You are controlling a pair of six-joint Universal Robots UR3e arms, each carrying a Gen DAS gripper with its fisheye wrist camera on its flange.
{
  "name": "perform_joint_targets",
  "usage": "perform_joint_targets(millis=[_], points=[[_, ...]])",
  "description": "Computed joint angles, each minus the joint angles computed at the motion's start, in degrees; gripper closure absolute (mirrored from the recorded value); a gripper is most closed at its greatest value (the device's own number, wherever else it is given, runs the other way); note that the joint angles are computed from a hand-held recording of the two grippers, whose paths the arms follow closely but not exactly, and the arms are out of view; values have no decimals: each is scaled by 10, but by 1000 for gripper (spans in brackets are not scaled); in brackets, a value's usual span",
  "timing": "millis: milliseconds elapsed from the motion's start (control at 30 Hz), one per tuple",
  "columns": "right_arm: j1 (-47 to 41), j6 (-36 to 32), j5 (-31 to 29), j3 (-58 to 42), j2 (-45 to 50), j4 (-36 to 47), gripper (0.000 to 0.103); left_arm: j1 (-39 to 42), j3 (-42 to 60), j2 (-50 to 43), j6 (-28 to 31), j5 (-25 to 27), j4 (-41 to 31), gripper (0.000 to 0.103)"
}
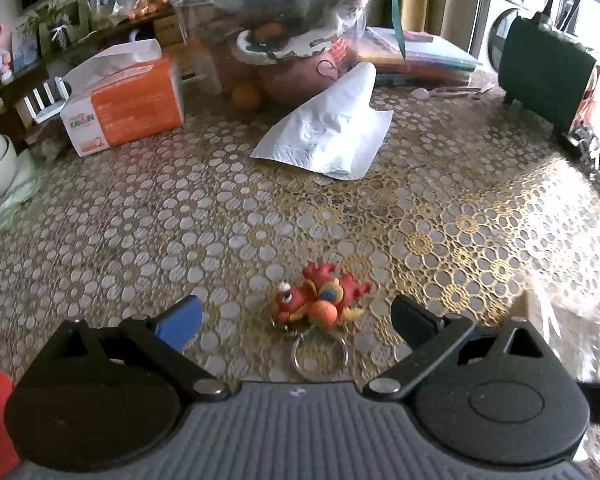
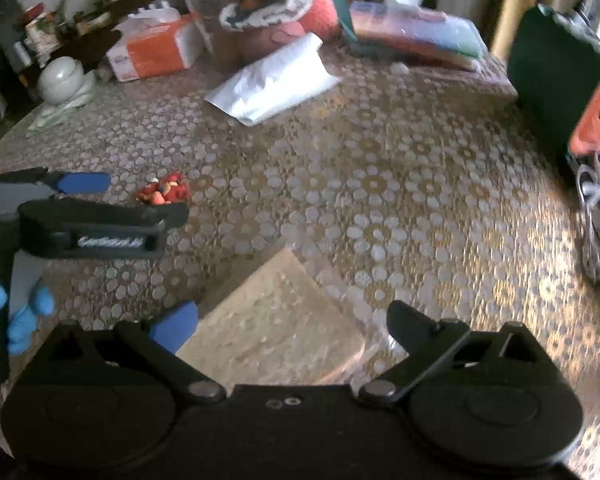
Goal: Organize objects
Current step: 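Grasp the red dragon keychain with the left gripper while the right gripper grasps the bagged bread block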
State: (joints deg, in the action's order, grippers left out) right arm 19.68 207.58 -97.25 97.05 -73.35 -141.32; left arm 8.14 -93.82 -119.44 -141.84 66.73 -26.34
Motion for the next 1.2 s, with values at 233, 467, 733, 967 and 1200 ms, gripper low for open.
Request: perform_joint_targets(millis=[233, 467, 733, 967, 1200], points=[[33, 112, -58, -42, 38, 11, 0, -7, 17, -21, -15, 8, 10, 11], [54, 165, -130, -70, 36, 61, 0, -4, 6, -15, 5, -12, 14, 23], [42, 203, -73, -58, 41, 63, 0, -4, 6, -5, 10, -21, -8, 50], [56, 227, -96, -95, 86, 71, 0, 1, -6, 0, 17, -27, -2, 50], [77, 159, -119, -62, 76, 23, 11, 17, -32, 29, 37, -26, -18, 50]])
